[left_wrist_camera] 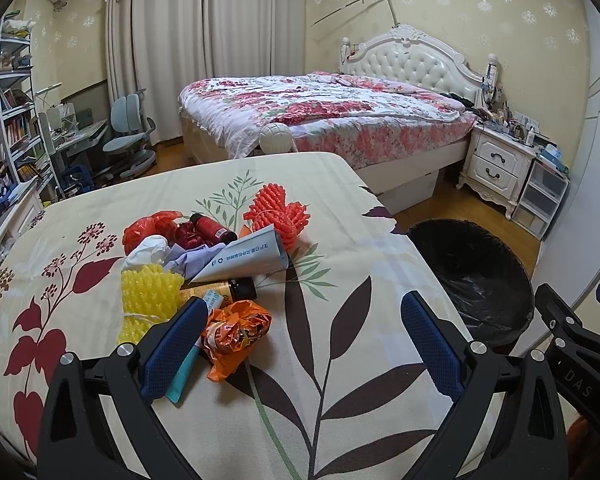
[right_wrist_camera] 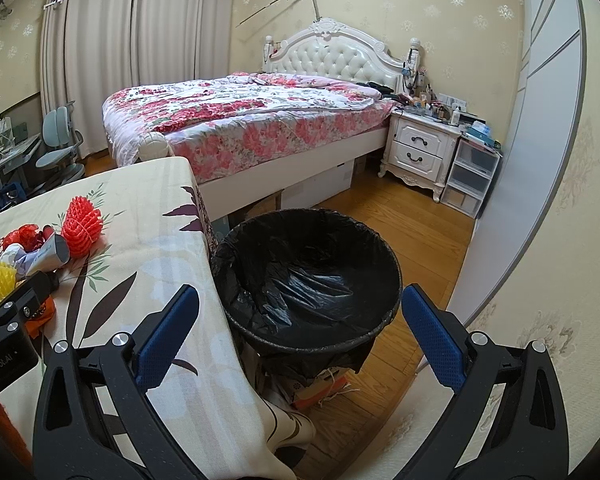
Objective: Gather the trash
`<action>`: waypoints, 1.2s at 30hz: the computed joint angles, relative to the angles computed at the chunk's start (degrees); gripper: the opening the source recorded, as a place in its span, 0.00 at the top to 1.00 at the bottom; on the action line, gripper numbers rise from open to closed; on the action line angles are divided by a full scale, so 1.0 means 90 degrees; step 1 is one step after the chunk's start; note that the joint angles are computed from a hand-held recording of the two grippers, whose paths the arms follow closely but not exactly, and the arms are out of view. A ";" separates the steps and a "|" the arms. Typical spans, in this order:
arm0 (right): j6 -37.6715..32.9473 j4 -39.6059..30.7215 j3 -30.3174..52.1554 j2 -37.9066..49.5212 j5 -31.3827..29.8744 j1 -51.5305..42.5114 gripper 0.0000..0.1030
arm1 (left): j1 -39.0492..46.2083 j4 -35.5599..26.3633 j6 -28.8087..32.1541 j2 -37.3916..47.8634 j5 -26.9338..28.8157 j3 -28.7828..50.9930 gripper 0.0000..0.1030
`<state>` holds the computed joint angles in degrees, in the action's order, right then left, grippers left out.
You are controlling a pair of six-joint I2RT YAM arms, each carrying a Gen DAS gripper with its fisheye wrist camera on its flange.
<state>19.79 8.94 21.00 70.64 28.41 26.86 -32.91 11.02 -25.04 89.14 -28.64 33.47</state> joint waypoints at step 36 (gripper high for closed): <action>0.0005 0.0002 -0.0016 0.0018 0.0018 -0.0010 0.04 | -0.0005 -0.0078 -0.0023 -0.0012 -0.0011 0.0027 0.06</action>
<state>19.84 8.96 20.86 70.81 28.58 26.78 -32.95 10.32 -25.25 89.03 -28.73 33.71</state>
